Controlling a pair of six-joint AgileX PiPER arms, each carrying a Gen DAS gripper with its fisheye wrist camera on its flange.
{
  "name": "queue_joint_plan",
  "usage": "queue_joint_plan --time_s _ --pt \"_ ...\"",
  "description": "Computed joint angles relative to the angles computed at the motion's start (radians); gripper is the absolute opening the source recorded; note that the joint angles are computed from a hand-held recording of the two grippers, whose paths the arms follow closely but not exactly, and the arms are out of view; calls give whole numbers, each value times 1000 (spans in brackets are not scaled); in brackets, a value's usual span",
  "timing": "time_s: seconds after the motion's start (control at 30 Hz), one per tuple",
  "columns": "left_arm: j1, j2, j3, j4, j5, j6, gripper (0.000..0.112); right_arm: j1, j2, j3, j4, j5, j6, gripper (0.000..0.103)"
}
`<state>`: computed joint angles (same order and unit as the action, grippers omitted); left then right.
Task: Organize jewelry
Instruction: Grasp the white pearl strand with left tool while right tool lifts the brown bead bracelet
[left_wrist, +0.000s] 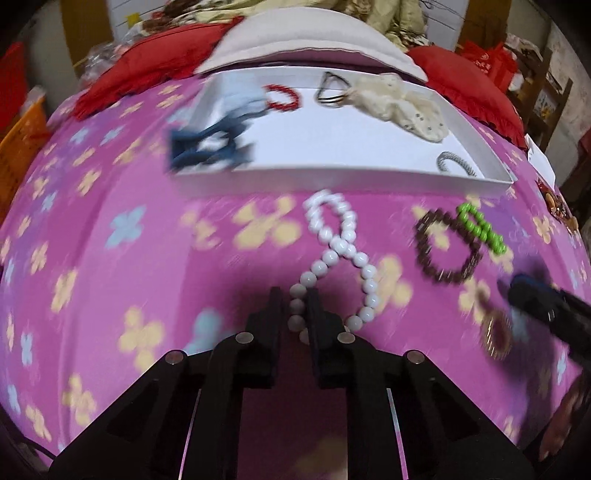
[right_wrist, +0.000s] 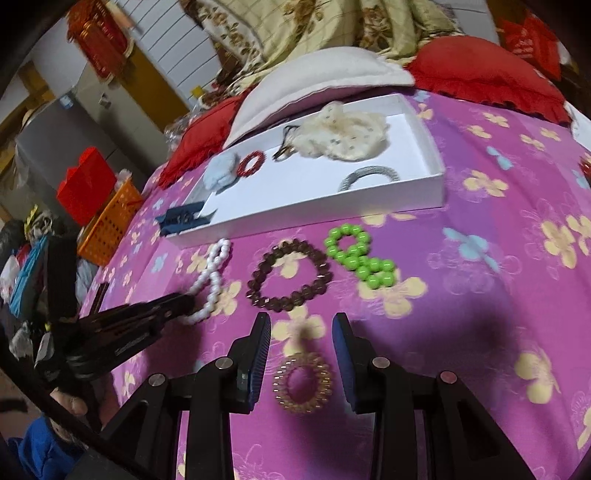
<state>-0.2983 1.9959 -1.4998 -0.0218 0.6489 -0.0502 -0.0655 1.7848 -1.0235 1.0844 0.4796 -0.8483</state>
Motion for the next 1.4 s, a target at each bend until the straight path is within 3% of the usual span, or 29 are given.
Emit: queue_joint_plan --time_s 0.2,0.33,0.5,0.87,1.03,1.1,1.17,1.27,1.33,1.37,1.4 --pt "103 -116 190 -164 -73 116 12 77 36 -66 -78 -11 57 33" --pt "134 -130 219 -253 -86 183 12 147 93 -155 -252 -21 185 33" --pt "123 -140 241 -236 -121 171 12 214 151 -247 -500 -49 374 34" --pt "152 -141 261 -355 -146 276 14 255 192 -356 -761 -5 561 34" --pt "144 -148 277 -344 -171 272 14 282 229 -389 -928 16 702 34" --pt "142 -151 284 -353 -179 285 18 288 234 -393 -962 12 738 34" --pt "150 -152 288 -439 -171 365 33 300 238 -401 -1017 13 794 34" --pt "126 -157 292 -372 -187 293 35 310 244 -407 -1046 7 831 32" --pt "108 -163 301 -314 -202 249 31 313 237 -400 -1054 8 852 13" --pt "104 -164 300 -286 -201 225 14 312 233 -394 -1041 9 849 9" --pt "111 -158 292 -299 -183 240 8 306 227 -387 -1001 12 824 8"
